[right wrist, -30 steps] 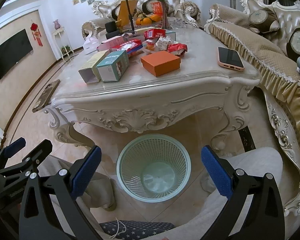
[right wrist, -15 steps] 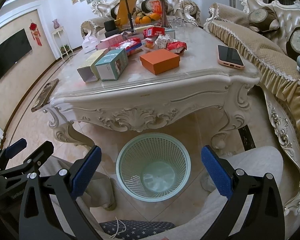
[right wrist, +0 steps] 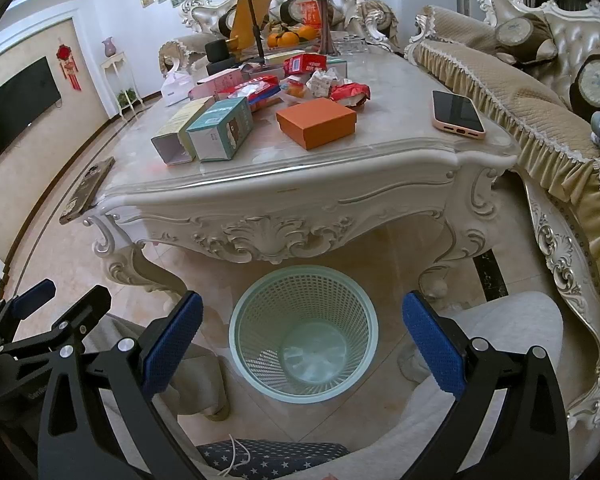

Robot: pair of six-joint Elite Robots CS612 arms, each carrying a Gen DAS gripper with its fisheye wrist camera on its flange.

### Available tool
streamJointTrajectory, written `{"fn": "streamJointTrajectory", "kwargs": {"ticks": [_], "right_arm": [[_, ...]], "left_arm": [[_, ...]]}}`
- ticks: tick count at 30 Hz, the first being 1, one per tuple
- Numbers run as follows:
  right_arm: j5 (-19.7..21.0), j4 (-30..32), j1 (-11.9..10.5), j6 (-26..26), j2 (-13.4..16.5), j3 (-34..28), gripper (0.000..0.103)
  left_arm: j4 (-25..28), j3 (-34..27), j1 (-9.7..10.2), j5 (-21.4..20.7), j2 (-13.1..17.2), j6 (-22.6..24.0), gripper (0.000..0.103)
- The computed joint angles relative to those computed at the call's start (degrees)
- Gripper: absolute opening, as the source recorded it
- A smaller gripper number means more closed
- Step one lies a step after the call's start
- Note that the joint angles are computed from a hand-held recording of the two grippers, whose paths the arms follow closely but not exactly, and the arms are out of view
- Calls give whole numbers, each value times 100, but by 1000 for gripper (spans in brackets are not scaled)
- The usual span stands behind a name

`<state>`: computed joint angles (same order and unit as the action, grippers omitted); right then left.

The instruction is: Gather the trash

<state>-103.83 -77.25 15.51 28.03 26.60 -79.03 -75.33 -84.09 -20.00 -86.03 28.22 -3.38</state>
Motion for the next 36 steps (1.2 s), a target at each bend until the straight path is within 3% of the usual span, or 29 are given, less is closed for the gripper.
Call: {"fn": "streamJointTrajectory", "kwargs": {"ticks": [19, 24, 28, 33, 36], "right_arm": [[-92, 12, -18, -23, 43, -53, 96], [-389, -500, 0, -397, 136, -30, 96], [-467, -1151, -105, -922, 145, 182, 96], [-24, -1744, -390, -1357, -64, 726, 96], [329, -1991, -550, -1504, -217, 1087, 96]], "left_arm": [[21, 21, 3, 42, 43, -62, 97], [-114, 112, 17, 71, 65, -102, 97], [-596, 476, 46, 268, -20, -83, 97], [-1871, 1380, 142, 219, -326, -227, 97], [-2475, 1973, 121, 322, -548, -55, 97]]}}
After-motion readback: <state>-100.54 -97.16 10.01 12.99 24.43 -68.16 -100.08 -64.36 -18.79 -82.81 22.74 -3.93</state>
